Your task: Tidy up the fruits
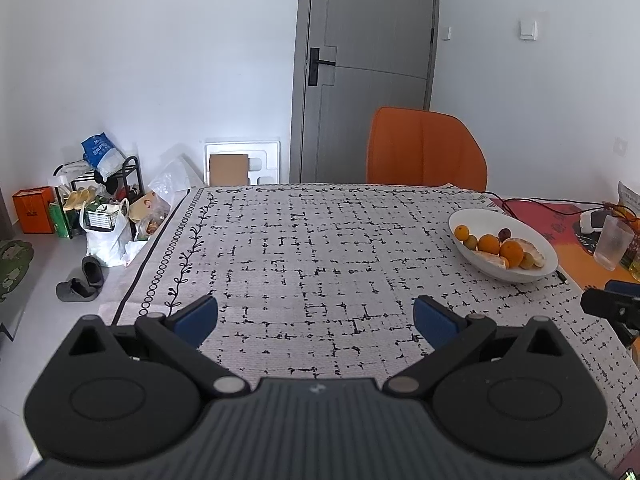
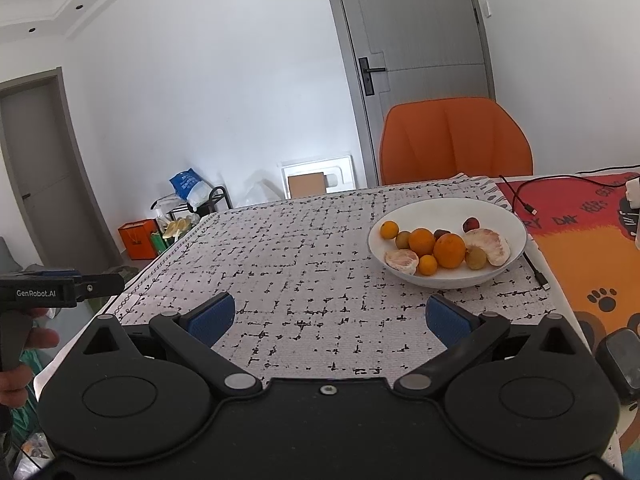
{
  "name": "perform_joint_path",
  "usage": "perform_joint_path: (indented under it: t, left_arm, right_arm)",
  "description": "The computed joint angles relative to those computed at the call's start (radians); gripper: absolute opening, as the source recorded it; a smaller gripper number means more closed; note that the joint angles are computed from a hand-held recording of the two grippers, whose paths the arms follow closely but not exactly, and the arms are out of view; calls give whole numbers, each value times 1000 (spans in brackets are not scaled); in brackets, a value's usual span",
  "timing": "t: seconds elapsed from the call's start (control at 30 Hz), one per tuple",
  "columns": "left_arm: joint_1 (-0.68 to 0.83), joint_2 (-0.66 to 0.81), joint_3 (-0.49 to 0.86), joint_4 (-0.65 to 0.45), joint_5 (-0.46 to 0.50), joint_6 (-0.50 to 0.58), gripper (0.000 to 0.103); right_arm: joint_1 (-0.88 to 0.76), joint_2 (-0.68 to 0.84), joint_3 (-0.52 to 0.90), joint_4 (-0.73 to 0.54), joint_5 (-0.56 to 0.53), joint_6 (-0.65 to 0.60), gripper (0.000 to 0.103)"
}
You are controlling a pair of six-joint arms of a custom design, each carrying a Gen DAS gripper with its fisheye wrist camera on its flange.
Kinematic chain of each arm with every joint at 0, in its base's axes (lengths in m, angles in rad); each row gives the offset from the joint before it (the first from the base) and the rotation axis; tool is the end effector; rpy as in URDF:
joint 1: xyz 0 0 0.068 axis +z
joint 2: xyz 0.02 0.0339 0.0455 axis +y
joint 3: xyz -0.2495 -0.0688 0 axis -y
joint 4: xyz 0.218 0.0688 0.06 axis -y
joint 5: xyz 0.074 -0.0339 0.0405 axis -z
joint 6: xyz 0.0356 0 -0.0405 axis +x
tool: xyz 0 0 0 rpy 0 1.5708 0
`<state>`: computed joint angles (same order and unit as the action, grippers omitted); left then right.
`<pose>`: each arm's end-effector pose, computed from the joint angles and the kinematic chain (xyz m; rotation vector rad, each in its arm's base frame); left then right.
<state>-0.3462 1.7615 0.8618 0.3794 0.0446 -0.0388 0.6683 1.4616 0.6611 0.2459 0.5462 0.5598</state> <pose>0.3239 -0.1185 0.1706 0.3488 2.0736 -0.2792 0.2284 0.1568 0.1918 0.2049 2.0323 0.1855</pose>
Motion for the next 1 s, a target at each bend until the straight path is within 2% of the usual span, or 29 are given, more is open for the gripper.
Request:
perform_joint_path:
  t: [1.0]
  left_arm:
    - [-10, -2, -17, 18, 23, -5, 103]
  right_arm:
    - [7, -6, -3, -3, 27, -1, 103]
